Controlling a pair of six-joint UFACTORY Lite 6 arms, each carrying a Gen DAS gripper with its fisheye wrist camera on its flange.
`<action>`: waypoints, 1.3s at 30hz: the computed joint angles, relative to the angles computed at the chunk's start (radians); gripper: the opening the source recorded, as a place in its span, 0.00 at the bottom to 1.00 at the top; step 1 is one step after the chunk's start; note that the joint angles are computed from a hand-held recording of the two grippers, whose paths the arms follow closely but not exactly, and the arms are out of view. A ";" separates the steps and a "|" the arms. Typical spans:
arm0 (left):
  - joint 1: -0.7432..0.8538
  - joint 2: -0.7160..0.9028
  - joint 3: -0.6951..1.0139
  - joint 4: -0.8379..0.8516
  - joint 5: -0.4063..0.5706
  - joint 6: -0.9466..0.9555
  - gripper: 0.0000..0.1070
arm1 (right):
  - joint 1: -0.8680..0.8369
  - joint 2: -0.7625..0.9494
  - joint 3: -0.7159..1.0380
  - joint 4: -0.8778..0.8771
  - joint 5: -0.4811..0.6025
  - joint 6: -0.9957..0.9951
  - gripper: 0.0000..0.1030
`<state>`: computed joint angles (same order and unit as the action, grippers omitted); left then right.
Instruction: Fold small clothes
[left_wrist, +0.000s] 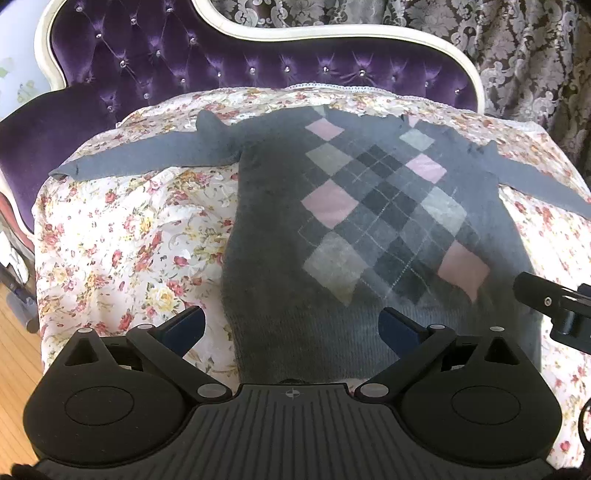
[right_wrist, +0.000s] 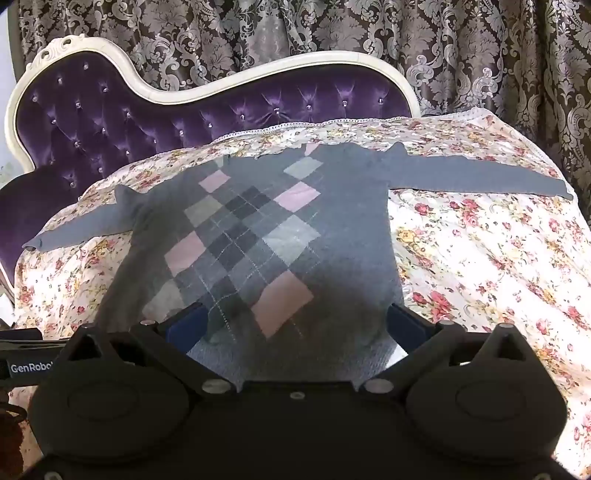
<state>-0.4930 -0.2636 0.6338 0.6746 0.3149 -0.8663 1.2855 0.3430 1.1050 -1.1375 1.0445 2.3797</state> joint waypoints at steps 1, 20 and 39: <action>-0.001 0.000 -0.001 -0.002 0.000 0.001 0.95 | -0.001 0.000 0.001 0.001 -0.002 -0.002 0.99; 0.000 0.010 0.005 -0.050 -0.005 0.047 0.95 | 0.002 -0.010 -0.009 -0.017 -0.017 0.026 0.99; 0.005 0.009 0.008 -0.104 -0.005 0.096 0.95 | -0.005 0.005 0.017 -0.020 -0.023 0.016 0.99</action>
